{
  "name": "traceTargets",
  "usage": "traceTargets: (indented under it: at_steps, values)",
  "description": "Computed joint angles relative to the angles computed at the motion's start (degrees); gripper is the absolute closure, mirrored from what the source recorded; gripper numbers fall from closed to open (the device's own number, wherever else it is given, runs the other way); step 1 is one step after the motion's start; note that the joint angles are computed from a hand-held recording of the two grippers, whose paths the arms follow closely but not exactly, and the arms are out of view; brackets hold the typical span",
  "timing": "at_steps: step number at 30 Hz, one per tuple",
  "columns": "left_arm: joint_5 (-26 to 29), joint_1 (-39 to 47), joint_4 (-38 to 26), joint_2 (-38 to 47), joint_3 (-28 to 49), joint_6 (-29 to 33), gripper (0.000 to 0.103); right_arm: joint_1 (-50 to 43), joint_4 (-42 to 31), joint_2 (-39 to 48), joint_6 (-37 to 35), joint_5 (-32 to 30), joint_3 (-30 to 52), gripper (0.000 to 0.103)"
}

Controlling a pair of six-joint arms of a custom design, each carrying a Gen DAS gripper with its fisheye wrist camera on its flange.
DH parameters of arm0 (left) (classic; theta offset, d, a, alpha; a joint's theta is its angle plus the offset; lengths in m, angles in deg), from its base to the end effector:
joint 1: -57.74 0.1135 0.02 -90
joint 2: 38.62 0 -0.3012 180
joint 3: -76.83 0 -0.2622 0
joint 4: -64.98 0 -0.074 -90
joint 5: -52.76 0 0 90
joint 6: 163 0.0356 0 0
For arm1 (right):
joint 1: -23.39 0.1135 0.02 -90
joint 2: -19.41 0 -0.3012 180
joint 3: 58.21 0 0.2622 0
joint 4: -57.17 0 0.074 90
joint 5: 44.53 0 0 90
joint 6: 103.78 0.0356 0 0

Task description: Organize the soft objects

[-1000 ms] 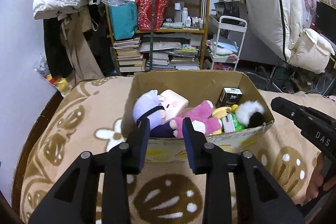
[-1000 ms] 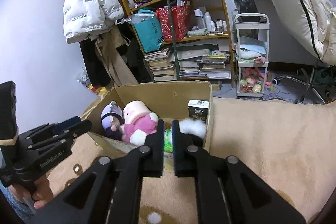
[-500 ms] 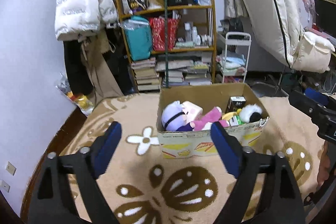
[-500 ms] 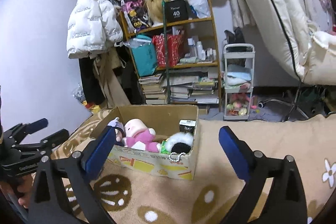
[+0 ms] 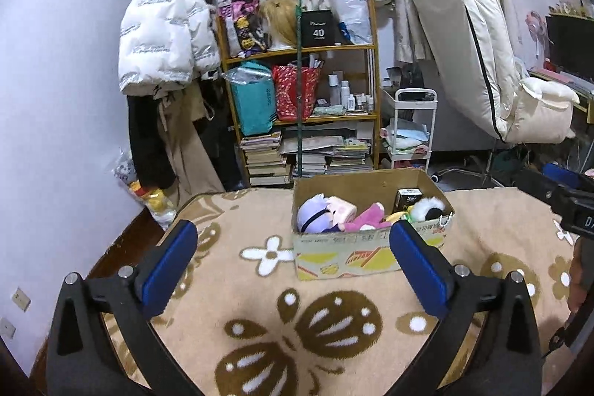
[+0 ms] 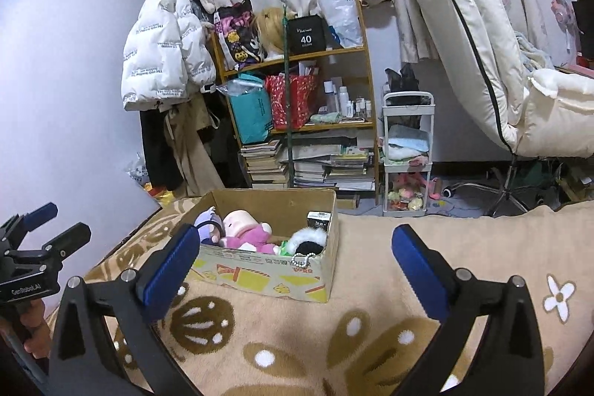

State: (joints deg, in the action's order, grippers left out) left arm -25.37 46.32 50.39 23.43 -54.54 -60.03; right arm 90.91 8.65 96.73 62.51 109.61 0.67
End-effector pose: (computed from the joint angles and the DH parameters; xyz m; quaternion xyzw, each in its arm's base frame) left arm 0.2240 -0.0527 0.2676 0.2322 0.8221 -0.0817 0.5134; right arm 0.1205 0.2074 0.2420 0.1692 0.8198 -0.0007 0.5471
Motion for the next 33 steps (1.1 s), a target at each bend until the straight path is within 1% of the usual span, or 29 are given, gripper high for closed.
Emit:
traceTargets:
  at_steps: [3, 4, 8, 12, 14, 17, 22, 26, 29, 33]
  values:
    - [1.94, 2.69, -1.75, -0.99, -0.36, 0.40, 0.001, 2.45, -5.32, 1.17, 5.27, 0.84, 1.43, 0.000]
    - [2.22, 3.19, -1.91, -1.26, -0.63, 0.60, 0.001, 2.42, -5.43, 1.19, 5.11, 0.83, 1.50, 0.000]
    - [2.63, 4.62, -2.70, -2.78, -1.29, 1.07, 0.001, 5.03, -11.76, 3.23, 10.82, 1.63, 3.76, 0.000]
    - [2.80, 5.36, -3.02, -3.26, -1.77, 1.31, 0.001, 6.32, -14.38, 4.44, 13.42, 1.82, 4.88, 0.000]
    - [1.99, 5.06, -2.64, -3.05, -2.18, 1.61, 0.001, 5.96, -13.63, 4.43, 12.65, 1.48, 4.84, 0.000]
    - [0.05, 4.15, -1.17, -2.77, -3.12, 1.60, 0.001, 6.55, -14.27, 5.19, 13.70, 0.80, 5.06, 0.000]
    - [-1.30, 3.55, 1.13, -1.83, -4.17, 1.09, 0.001, 4.96, -10.53, 5.93, 9.88, -0.73, 4.14, 0.000]
    - [-0.28, 4.25, 1.85, 0.35, -3.78, -0.28, 0.001, 3.12, -6.36, 5.89, 6.02, -2.02, 2.84, 0.000]
    - [-1.41, 3.89, 3.74, 1.67, -4.26, -0.85, 0.001, 1.94, -3.91, 5.76, 3.33, -2.61, 2.16, 0.000]
    - [-2.06, 3.20, 4.12, 3.28, -4.03, -0.94, 0.001, 1.09, -2.78, 6.33, 1.64, -3.08, 2.30, 0.000]
